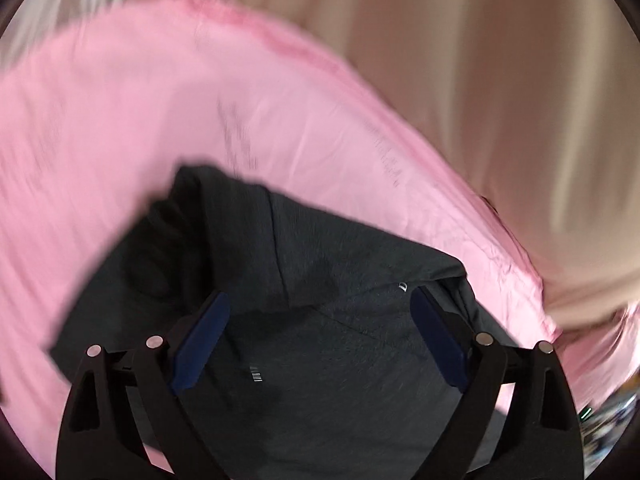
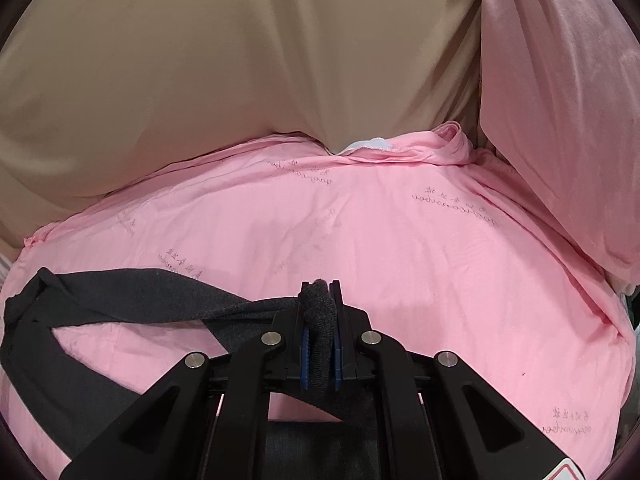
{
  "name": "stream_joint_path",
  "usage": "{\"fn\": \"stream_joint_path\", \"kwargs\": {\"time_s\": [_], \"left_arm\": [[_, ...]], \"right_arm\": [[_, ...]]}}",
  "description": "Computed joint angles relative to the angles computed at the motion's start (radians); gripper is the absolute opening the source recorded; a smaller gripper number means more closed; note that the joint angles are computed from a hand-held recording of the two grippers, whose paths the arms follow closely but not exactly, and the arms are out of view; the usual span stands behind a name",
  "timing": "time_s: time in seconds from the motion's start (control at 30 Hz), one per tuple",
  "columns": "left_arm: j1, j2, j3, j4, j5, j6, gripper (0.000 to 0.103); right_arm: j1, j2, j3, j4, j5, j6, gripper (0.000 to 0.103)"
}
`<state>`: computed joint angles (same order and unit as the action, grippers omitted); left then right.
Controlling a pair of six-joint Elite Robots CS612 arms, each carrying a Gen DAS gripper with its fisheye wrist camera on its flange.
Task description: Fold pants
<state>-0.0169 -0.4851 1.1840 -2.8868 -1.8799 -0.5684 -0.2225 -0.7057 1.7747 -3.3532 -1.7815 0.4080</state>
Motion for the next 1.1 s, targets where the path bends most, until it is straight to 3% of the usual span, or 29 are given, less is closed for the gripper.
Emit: {"fn": "stream_joint_path", "kwargs": {"time_s": [0.07, 0.17, 0.2, 0.23, 0.3, 0.33, 0.43, 0.5, 0.6, 0.67, 0.73, 0.93, 1.1], "left_arm": [[0.014, 0.045, -0.047, 0.033, -0.103, -0.145, 0.089], [0.020, 0.086, -0.079, 0.017, -0.154, -0.274, 0.084], [0.021, 0.094, -0.086, -0.005, -0.153, -0.287, 0.077], [0.024, 0.103, -0.101, -0.033, -0.156, -0.283, 0.061], [0.032, 0.112, -0.124, -0.037, -0.178, -0.277, 0.012], [0.041, 0.124, -0.145, -0.045, -0.214, -0.297, 0.007], [0.051, 0.110, -0.140, -0.073, -0.220, -0.291, 0.007], [0.059, 0.058, -0.075, -0.133, -0.193, -0.235, 0.007], [0.076, -0.015, 0.033, -0.208, -0.209, -0.168, 0.007], [0.077, -0.072, 0.130, -0.215, -0.149, -0.100, 0.007], [0.078, -0.096, 0.181, -0.192, -0.098, -0.075, 0.007], [0.084, -0.047, 0.157, -0.052, -0.070, -0.132, 0.007], [0.083, -0.097, 0.205, -0.140, -0.088, -0.119, 0.007]], "right_arm": [[0.000, 0.000, 0.005, -0.006, 0.002, 0.006, 0.007], [0.002, 0.002, 0.003, -0.002, -0.003, 0.006, 0.007], [0.003, 0.003, 0.000, 0.001, -0.004, 0.009, 0.007], [0.004, 0.005, 0.000, 0.000, -0.003, 0.015, 0.007], [0.004, 0.008, -0.003, -0.003, -0.005, 0.020, 0.007], [0.004, 0.009, -0.002, -0.004, -0.005, 0.026, 0.007], [0.004, 0.009, 0.003, -0.018, -0.002, 0.033, 0.007], [0.006, 0.003, 0.013, -0.041, -0.005, 0.031, 0.007], [0.010, -0.006, 0.031, -0.061, -0.014, 0.014, 0.007], [0.009, -0.004, 0.036, -0.035, -0.026, 0.021, 0.007], [0.005, 0.004, 0.035, -0.001, -0.033, 0.042, 0.008], [-0.008, 0.015, 0.051, -0.047, 0.012, 0.131, 0.008], [0.001, -0.043, 0.109, -0.161, 0.007, 0.089, 0.008]]}}
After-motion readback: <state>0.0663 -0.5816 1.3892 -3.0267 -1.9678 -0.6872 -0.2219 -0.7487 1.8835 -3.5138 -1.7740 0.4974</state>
